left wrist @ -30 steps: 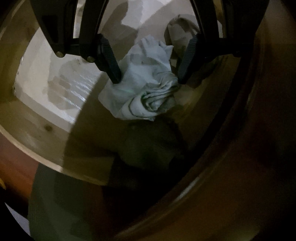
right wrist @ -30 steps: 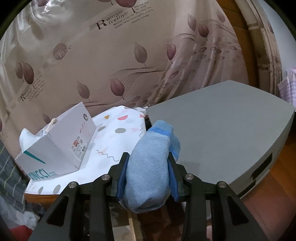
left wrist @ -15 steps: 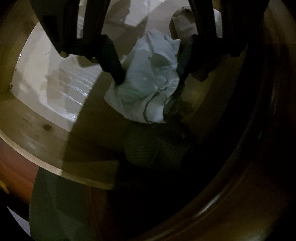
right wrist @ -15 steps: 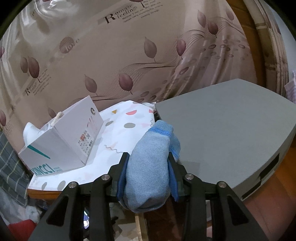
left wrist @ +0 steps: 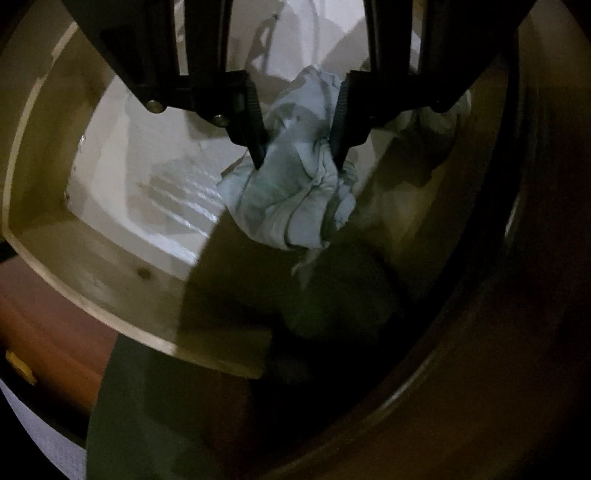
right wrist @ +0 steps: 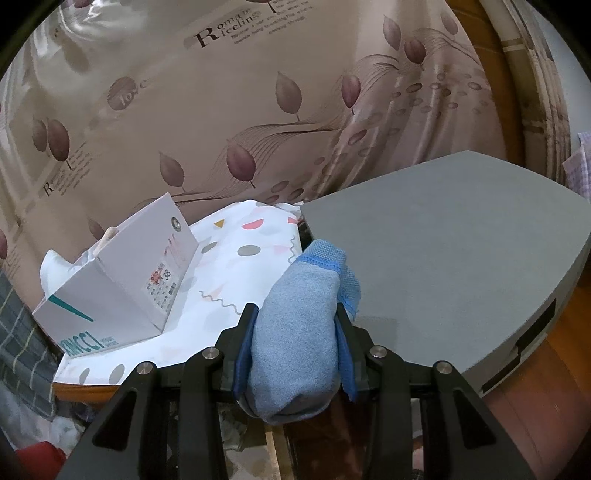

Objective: Take underwear out of drawer
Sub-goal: 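Grasp the pale grey-blue cloth with the left tool while the right tool holds the sock, then lift the pale cloth out of the drawer with the left tool while the right holds the sock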

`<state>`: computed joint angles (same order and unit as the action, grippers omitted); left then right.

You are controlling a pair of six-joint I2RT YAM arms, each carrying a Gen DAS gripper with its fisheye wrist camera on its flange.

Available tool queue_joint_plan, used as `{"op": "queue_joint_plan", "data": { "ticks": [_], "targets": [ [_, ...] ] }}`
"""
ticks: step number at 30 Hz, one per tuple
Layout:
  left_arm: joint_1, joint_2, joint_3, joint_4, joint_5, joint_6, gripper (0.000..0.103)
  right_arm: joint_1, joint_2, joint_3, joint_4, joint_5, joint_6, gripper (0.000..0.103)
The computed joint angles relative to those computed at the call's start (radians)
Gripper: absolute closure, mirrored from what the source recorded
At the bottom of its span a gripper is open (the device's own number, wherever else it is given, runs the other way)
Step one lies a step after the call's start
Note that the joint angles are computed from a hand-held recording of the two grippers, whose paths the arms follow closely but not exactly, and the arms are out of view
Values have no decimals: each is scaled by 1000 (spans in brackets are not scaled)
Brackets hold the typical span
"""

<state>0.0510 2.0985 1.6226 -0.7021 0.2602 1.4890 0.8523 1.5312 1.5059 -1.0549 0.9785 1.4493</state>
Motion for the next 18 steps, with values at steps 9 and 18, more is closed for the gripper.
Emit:
{"op": "queue_joint_plan", "data": {
  "ticks": [9,18],
  "targets": [
    [14,-1,99,-163,-8,46,70,-15,31,29,-26,-7,-11,67],
    [71,-116,-20,-151,61,70,70,-7,80,87,-115,21,15,67]
  ]
}}
